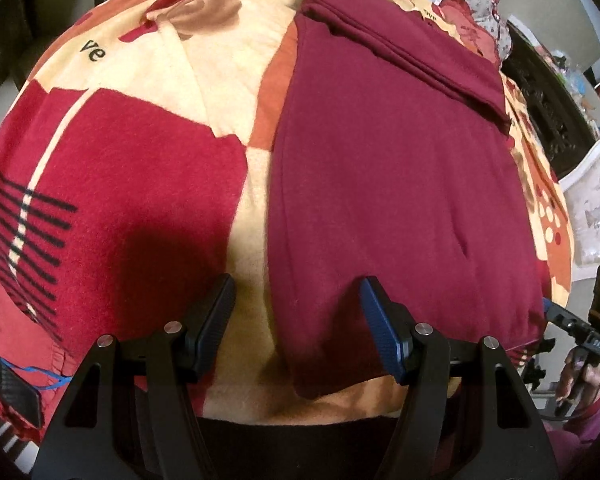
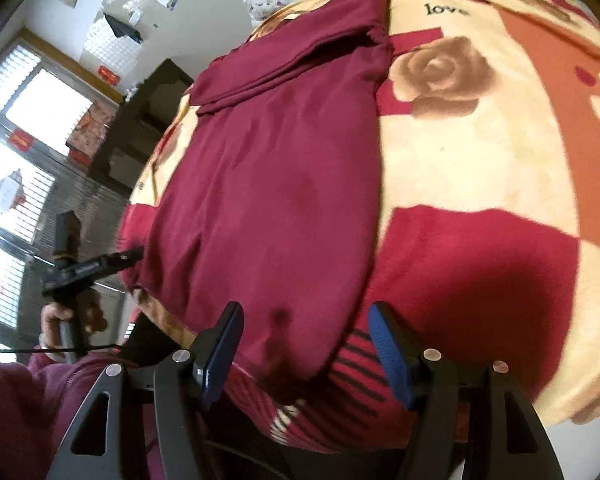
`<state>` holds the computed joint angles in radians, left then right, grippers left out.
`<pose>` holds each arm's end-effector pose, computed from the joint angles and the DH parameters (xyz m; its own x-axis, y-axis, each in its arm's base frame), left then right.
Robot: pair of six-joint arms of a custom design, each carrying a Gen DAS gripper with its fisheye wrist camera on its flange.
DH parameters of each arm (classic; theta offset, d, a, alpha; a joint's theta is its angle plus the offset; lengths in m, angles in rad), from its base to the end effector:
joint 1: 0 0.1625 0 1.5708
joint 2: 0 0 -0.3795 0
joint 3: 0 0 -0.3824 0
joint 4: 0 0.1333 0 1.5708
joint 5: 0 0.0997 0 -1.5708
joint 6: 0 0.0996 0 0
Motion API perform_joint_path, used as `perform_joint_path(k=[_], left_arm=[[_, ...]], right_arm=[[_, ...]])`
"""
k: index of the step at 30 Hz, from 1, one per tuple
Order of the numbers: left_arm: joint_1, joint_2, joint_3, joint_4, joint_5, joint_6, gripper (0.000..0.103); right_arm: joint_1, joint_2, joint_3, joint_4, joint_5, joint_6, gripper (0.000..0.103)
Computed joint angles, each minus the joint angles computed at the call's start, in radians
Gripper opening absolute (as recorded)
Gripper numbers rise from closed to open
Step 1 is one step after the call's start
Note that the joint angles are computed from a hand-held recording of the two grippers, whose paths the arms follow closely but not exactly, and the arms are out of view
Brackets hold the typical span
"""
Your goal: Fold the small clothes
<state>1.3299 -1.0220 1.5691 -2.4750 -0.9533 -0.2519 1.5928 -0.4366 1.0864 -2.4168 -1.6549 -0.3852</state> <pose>0.0313 -0.6732 0.2461 -0.8693 -0.2287 -0.4382 0.0071 0.8806 -0.4737 0.1417 -0.7626 0.0137 -0.9155 -0.3736 0.1496 -0.3945 0.9066 -0.1497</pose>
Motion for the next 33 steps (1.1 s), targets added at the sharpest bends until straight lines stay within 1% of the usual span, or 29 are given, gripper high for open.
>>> perform_joint_path(k=[3,7,9,13,18,22,26,29,33], left_arm=[[-0.007,0.009,-0.001,0.005,0.03,-0.004,0.065],[-0.016,0.02,-0.011,0.026,0.064,-0.008,0.065],[-0.017,0.022,-0.013,0.03,0.07,-0.007,0.065],[-0.016,0.018,-0.008,0.03,0.064,-0.018,0.065],[-0.022,0.017,-0.01,0.047,0.069,-0.02,0.065],[-0.026,0.018,-0.013,0.063,0.066,-0.027,0.065],[-0.025,0.025,-0.019,0.072,0.053,-0.029,0.065],[-0.028,0.037,-0.028,0.076,0.057,-0.027,0.065],[-0.025,0.05,-0.051,0.093,0.007,-0.001,0.065]], right_arm=[[0.003,0.002,0.001,0.003,-0.007,-0.013,0.063],[0.0,0.002,-0.003,0.013,0.007,0.004,0.064],[0.002,0.003,-0.007,0.019,0.008,0.01,0.064],[0.003,0.004,-0.007,0.018,0.005,0.008,0.064],[-0.005,0.002,0.0,0.008,0.022,0.007,0.065],[-0.011,0.002,-0.015,0.039,0.037,0.0,0.065],[-0.02,0.006,-0.02,0.044,0.067,0.0,0.065],[-0.027,0.01,-0.022,0.042,0.097,-0.001,0.065],[-0.031,0.008,-0.018,0.058,0.122,-0.052,0.065]])
